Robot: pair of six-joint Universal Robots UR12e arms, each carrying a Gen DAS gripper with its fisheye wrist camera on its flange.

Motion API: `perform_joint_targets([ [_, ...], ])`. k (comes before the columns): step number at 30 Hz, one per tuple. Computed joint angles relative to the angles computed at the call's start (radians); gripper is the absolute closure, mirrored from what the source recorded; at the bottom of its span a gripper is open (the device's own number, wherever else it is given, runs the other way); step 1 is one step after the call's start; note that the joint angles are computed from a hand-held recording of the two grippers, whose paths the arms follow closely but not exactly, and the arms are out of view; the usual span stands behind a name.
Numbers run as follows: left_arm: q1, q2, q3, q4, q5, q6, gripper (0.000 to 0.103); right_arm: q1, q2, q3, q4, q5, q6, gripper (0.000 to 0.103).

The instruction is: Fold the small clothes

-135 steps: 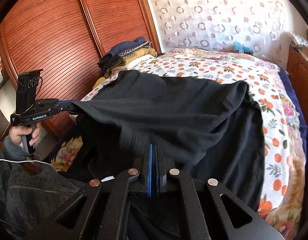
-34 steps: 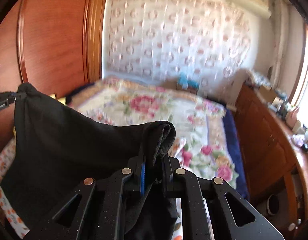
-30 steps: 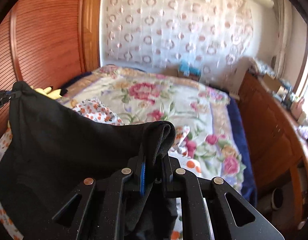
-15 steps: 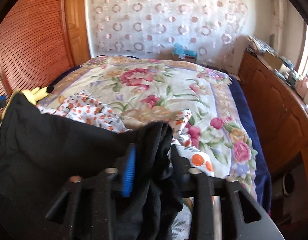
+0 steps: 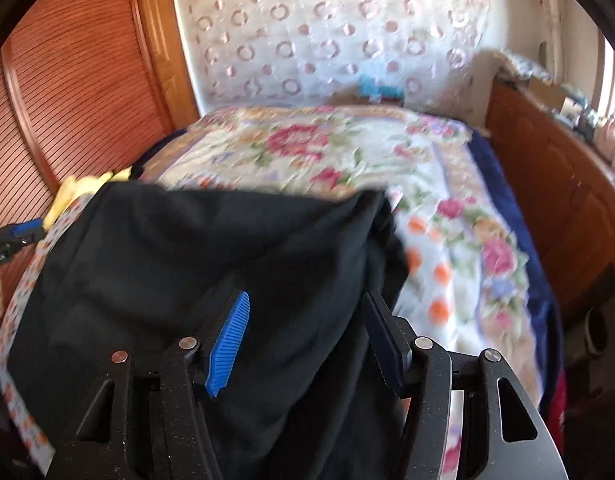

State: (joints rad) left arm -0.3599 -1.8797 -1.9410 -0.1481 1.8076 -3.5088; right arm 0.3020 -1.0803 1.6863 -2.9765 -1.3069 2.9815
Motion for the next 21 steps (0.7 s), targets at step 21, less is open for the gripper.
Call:
perform_joint_targets([
  [21,-0.107,-0.05,0.019,-0.068,-0.02,-0.011,0.053,0.033,-0.042,0.082,0.036,-0.087,-0.009,0.047],
])
